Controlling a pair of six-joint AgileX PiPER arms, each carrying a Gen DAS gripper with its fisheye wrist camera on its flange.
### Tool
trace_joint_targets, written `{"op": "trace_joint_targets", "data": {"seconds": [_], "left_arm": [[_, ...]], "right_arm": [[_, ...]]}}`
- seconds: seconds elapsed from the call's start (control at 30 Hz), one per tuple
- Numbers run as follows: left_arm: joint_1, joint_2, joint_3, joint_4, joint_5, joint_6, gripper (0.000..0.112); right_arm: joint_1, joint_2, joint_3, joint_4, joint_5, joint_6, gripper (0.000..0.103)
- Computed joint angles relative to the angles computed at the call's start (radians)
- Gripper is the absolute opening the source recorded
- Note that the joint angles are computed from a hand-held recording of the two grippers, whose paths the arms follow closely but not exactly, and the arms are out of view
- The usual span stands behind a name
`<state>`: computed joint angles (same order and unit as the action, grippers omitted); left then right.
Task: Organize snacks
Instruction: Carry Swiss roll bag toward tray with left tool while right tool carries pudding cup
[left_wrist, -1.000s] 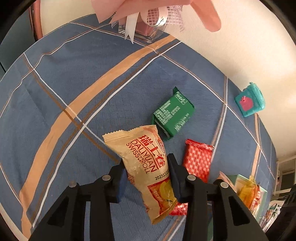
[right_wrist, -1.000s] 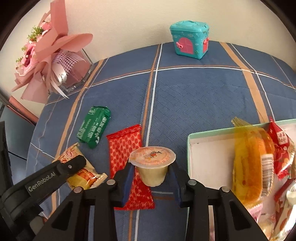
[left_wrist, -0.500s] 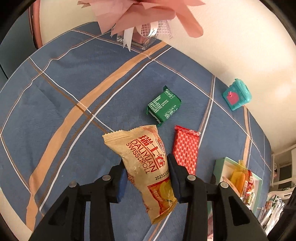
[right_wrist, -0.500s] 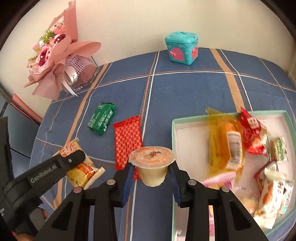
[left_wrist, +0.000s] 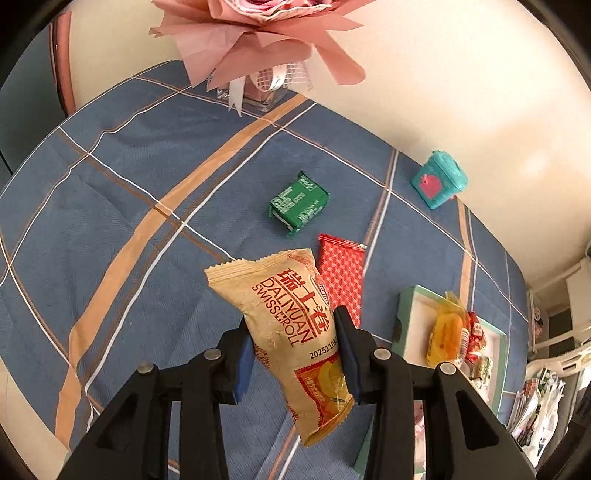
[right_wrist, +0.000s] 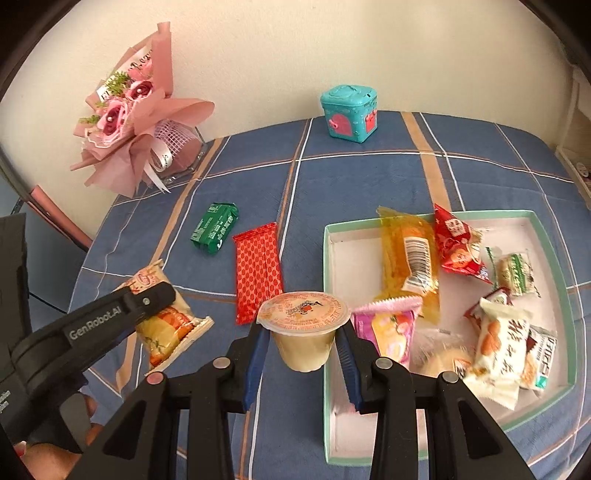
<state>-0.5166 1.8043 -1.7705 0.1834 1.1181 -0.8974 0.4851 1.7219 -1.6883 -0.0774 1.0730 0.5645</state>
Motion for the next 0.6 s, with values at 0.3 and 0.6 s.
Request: {"op": "trace_joint_targets", "data": {"seconds": [0.3,0.6], "left_arm": [[-0.069,-0.043,0.006,0.054,-0.001,-0.025,0.042],[-0.126,-0.022,-0.043,0.093,0.021,-0.049,0.042]], "right_arm": [[0.021,-0.088,0.082,-0.020,0.009,0.027,0.039],[-0.011,-0.138,0.130,-0.005,-0.001,0.017,0.039]]}}
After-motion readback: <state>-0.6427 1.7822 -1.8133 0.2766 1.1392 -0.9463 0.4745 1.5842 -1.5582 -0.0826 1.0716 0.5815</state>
